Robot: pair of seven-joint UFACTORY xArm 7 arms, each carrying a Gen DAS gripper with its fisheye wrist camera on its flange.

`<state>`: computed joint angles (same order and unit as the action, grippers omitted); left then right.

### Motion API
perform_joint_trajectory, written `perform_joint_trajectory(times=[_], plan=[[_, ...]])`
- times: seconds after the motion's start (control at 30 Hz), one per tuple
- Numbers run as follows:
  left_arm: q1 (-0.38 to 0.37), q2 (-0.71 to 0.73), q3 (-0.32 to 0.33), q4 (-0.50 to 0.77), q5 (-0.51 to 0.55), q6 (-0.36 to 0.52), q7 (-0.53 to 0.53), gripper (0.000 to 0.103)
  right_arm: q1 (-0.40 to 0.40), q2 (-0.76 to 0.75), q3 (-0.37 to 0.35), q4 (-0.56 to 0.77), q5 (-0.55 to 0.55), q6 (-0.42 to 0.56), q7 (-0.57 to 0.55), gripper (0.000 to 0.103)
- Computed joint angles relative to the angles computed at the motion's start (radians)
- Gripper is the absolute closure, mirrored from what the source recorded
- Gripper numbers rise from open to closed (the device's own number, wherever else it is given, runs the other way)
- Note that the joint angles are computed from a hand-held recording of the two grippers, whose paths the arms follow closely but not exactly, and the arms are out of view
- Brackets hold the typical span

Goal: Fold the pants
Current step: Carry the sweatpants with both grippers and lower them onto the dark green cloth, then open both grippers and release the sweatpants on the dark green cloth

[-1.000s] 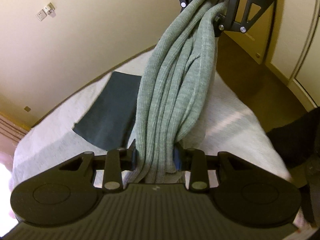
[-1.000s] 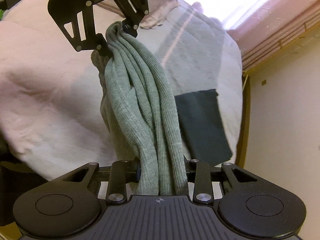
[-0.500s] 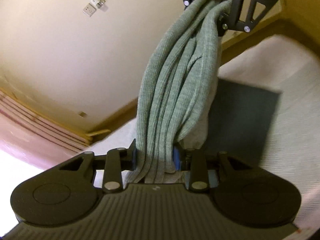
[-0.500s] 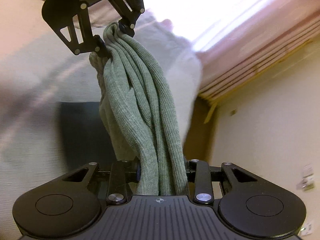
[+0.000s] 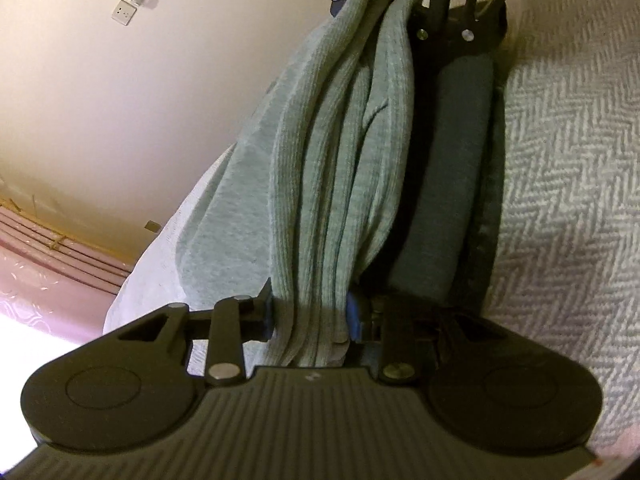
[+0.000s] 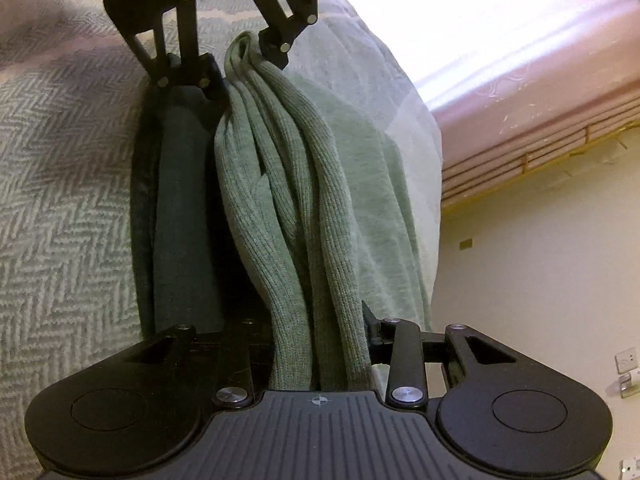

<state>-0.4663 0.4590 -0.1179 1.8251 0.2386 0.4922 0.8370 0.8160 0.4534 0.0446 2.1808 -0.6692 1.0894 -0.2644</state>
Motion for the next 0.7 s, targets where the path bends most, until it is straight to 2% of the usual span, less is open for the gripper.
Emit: perform_joint_trajectory(times=[0.07, 0.2, 0.27, 0.37, 0.43, 0.53, 0.7], plan=[[-0.013, -0.015, 0.014, 0.001, 0.019, -0.002, -0.021, 0.076, 0.011, 0.011, -0.010, 0.035, -0.010, 0.002, 0.010, 0.072], [-0.038, -0.089, 0.034, -0.111, 0.074, -0.053, -0.124, 0.076, 0.011, -0.069, -0.004, -0.088, -0.050, -0.060, 0.081, 0.072], [-0.042, -0.115, 0.033, -0.194, 0.106, -0.078, -0.154, 0.076, -0.002, -0.105, 0.023, -0.167, -0.047, -0.057, 0.059, 0.072], [-0.047, -0.107, 0.037, -0.206, 0.146, -0.095, -0.197, 0.076, -0.016, -0.136, 0.052, -0.242, -0.074, -0.069, 0.051, 0.072], [-0.040, -0.117, 0.035, -0.196, 0.154, -0.093, -0.209, 0.077, -0.013, -0.135, 0.060, -0.222, -0.099, -0.052, 0.069, 0.072], [-0.018, -0.173, 0.024, -0.257, 0.153, -0.115, -0.217, 0.077, -0.016, -0.160, 0.072, -0.227, -0.124, -0.073, 0.089, 0.072], [-0.021, -0.161, 0.016, -0.307, 0.188, -0.128, -0.214, 0.074, -0.037, -0.200, 0.103, -0.321, -0.109, -0.054, 0.045, 0.068]])
